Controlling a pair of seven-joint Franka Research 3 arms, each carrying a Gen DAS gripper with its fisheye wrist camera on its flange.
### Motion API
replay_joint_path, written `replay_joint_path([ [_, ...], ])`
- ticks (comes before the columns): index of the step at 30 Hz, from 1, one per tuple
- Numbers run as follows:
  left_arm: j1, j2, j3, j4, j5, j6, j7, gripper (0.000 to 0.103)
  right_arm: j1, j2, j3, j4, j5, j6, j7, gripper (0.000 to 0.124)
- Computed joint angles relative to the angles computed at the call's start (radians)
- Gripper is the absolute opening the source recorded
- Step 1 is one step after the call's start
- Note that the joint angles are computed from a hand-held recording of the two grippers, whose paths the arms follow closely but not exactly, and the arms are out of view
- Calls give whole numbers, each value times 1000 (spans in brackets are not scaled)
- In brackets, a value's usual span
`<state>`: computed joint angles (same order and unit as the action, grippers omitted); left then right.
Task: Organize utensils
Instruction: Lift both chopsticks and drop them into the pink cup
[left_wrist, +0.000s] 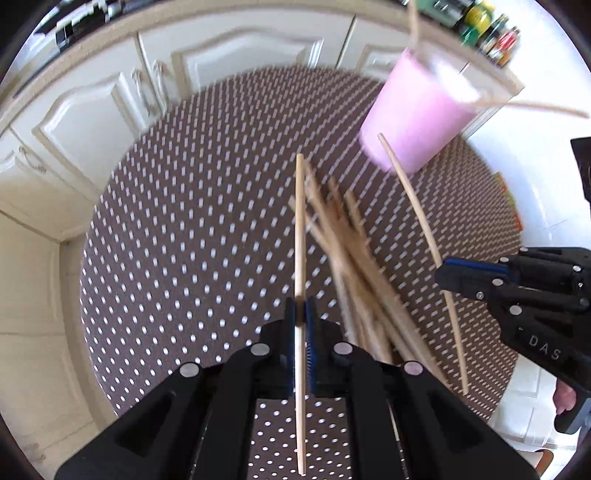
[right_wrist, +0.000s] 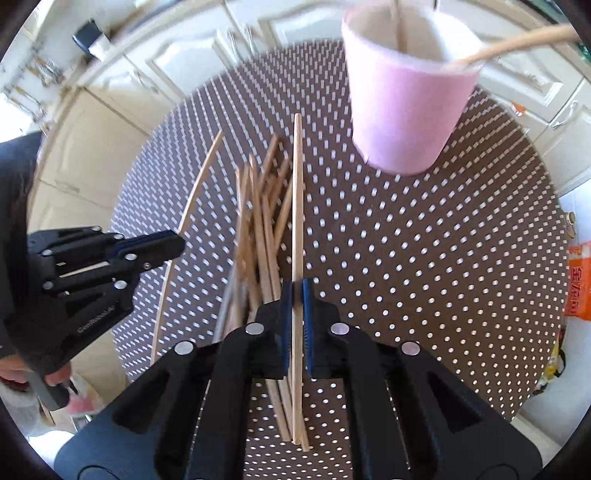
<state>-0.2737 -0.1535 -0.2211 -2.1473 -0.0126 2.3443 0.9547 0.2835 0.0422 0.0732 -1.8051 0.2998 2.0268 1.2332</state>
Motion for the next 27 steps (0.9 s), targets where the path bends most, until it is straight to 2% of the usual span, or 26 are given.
replay_joint_path([
  [9, 3, -42, -11, 35, 84, 176, -50, 6, -29, -143, -29, -75, 185, 120, -75, 6],
  [15, 13, -11, -7, 117, 136, 277, -50, 6, -38, -180, -44, -47, 284, 177, -79, 6],
  [22, 23, 103, -13, 276, 197, 336, -82, 6, -55, -110, -66, 70, 408, 255, -105, 6],
  [27, 28, 194, -8, 397, 370, 377, -211, 6, -83, -38, -67, 159, 498, 291, -112, 6],
])
